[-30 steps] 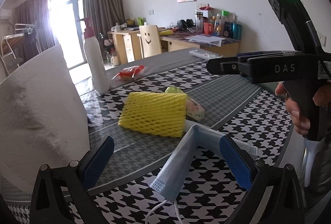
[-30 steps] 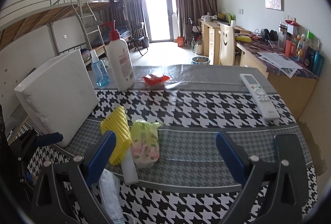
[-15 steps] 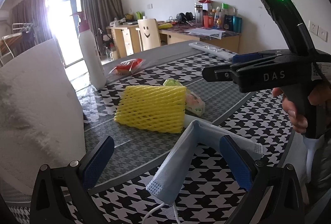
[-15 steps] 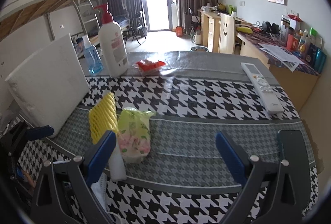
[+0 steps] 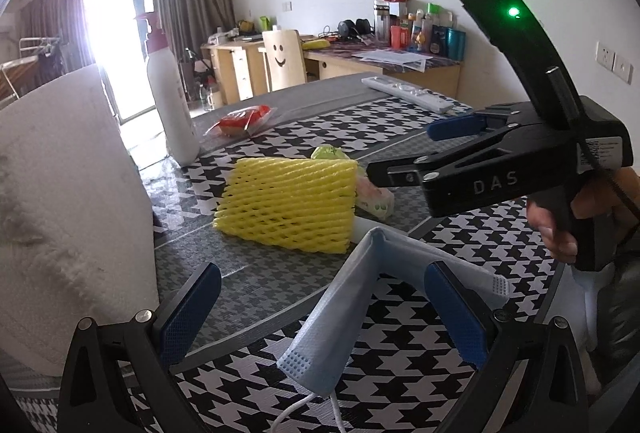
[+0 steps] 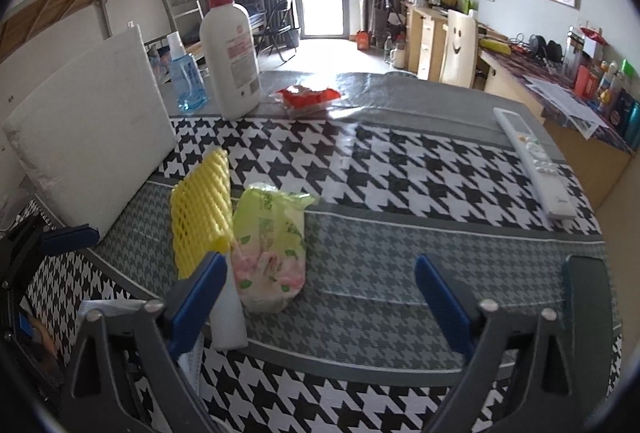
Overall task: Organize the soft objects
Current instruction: 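Move the left tool onto the blue face mask while the right tool approaches the green plastic bag, then close the left gripper on the blue mask while the right gripper grasps the green bag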
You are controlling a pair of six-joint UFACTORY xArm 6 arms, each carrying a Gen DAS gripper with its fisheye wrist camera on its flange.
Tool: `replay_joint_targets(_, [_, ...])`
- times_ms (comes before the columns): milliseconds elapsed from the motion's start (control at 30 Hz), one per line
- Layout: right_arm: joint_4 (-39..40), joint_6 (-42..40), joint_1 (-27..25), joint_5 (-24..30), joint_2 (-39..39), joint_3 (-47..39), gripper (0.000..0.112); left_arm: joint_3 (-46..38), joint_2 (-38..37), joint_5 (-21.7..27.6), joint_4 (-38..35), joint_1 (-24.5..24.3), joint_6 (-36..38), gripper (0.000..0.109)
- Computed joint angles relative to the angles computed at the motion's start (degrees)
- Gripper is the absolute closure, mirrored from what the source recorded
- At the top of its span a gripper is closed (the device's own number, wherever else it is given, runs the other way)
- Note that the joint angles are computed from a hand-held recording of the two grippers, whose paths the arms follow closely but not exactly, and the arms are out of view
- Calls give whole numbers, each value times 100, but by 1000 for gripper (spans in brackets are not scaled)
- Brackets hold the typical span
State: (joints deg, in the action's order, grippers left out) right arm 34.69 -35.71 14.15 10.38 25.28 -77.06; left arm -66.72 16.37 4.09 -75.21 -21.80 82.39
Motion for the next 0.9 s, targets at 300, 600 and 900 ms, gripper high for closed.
replay_joint_targets(300, [18,-4,-43,399,160,-227,34,20,25,81,435,47,-429,7])
replay_joint_targets(600, [-393,217,-14,513,258,-365,51,-14,62,113,429,52,-395,7])
replay_joint_targets(900, [-548,309,-18,647,407,-590,51,-23,77,133,401,40,-363,7])
